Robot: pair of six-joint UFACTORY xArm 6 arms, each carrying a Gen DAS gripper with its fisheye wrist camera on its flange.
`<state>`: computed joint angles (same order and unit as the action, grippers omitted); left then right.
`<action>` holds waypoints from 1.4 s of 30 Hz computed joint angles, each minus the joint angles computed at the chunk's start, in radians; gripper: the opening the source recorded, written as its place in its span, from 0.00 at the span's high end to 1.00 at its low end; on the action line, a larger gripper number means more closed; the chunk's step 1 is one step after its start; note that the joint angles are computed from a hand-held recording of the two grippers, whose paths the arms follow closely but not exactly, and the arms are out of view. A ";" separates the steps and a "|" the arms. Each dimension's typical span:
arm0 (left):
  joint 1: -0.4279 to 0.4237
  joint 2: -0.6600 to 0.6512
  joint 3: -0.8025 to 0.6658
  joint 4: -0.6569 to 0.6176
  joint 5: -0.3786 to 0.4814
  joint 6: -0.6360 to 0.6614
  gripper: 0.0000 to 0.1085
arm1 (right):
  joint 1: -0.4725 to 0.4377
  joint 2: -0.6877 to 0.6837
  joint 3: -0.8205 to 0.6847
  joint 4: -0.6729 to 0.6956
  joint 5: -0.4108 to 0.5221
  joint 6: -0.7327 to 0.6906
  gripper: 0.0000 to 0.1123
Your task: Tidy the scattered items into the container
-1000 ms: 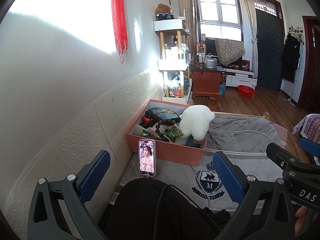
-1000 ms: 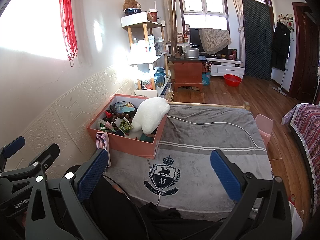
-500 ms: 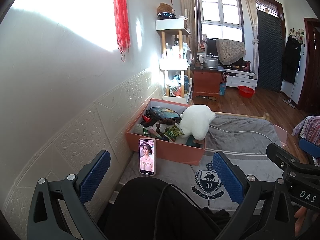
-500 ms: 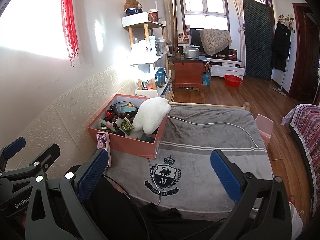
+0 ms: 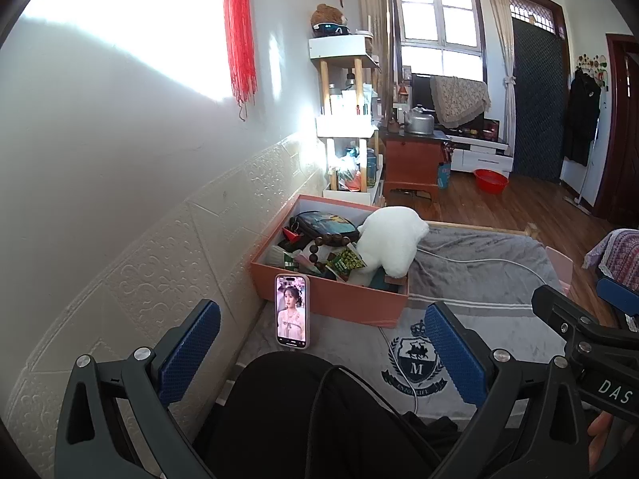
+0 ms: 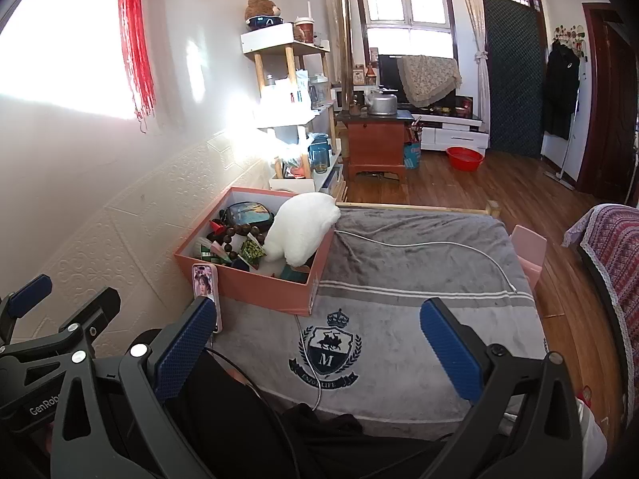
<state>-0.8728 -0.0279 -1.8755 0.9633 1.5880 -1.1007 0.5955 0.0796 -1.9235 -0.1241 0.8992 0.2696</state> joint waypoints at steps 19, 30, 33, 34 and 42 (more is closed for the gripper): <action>-0.005 -0.019 0.017 0.009 0.006 -0.020 0.05 | 0.006 0.013 -0.021 -0.012 0.017 0.003 0.09; -0.008 -0.020 0.019 0.013 0.005 -0.018 0.05 | 0.006 0.016 -0.027 -0.014 0.021 0.000 0.09; -0.009 -0.017 0.016 0.014 0.005 -0.017 0.05 | 0.006 0.015 -0.027 -0.017 0.022 0.002 0.09; -0.009 -0.016 0.014 0.015 0.006 -0.015 0.05 | 0.006 0.013 -0.026 -0.018 0.022 0.003 0.09; -0.010 -0.006 0.002 0.021 0.005 -0.008 0.05 | 0.001 0.007 -0.020 -0.014 0.021 -0.003 0.09</action>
<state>-0.8828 -0.0339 -1.8730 0.9842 1.5933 -1.1086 0.5965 0.0869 -1.9438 -0.1385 0.9202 0.2666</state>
